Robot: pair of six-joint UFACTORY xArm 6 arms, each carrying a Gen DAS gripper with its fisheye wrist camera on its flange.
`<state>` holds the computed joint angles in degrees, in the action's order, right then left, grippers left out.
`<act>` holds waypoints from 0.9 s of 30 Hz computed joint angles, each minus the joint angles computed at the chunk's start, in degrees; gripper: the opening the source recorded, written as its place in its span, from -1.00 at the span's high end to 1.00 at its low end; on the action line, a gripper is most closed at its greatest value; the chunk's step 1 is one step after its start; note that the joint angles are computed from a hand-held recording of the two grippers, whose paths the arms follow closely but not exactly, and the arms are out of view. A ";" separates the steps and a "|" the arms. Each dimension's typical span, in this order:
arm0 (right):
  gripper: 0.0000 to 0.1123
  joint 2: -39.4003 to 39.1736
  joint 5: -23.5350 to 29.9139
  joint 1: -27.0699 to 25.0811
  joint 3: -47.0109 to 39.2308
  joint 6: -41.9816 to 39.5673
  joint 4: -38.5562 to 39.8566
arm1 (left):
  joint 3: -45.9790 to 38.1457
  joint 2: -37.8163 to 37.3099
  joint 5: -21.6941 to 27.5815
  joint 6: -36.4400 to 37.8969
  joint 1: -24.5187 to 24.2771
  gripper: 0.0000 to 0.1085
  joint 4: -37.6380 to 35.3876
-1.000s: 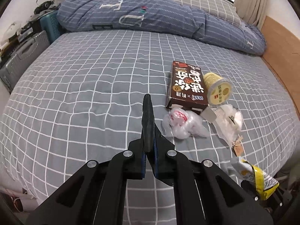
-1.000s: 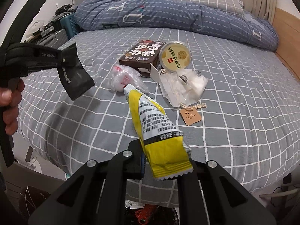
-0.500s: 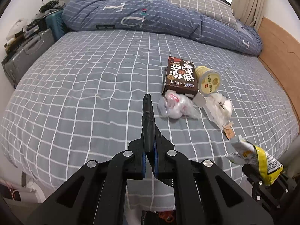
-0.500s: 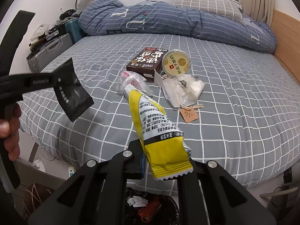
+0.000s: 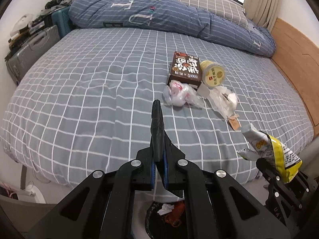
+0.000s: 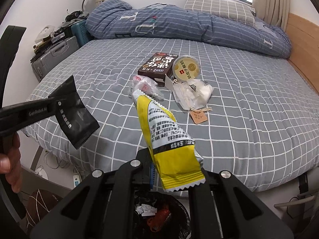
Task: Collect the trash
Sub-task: 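Lift the black sachet and yellow wrapper and carry both over the bin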
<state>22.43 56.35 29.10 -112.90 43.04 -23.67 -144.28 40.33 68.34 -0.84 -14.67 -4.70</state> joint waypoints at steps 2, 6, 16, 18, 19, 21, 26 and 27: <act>0.83 -0.72 0.05 0.25 0.79 0.46 -0.32 | 8.17 -4.82 -3.23 0.34 -0.30 0.90 0.21; 0.83 -2.54 -0.07 0.72 2.93 1.43 -0.93 | 18.20 -11.04 -6.86 0.41 -0.58 0.90 0.02; 0.83 -7.26 -0.44 2.42 8.66 4.05 -2.76 | 36.89 -23.00 -12.64 0.41 -1.47 0.90 -0.91; 0.83 -8.31 -0.75 2.64 10.18 4.58 -2.70 | 39.94 -25.00 -13.51 0.02 -1.67 0.90 -0.82; 0.83 -8.63 -0.84 2.67 10.63 4.66 -2.58 | 41.25 -25.86 -13.97 -0.26 -1.76 0.90 -0.65; 0.83 -9.65 -1.02 2.85 12.11 5.04 -2.66 | 43.78 -27.57 -14.63 -0.66 -1.94 0.90 -0.70; 0.83 -11.81 -1.05 3.50 15.07 6.14 -2.84 | 49.62 -31.33 -16.78 -0.60 -2.44 0.90 -0.96; 0.83 -12.17 -1.07 3.61 15.58 6.34 -2.87 | 50.76 -32.03 -17.09 -0.64 -2.55 0.90 -0.90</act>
<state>10.26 55.28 32.71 -97.33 49.38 -26.54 -93.52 8.30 51.25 -1.47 -17.22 -5.60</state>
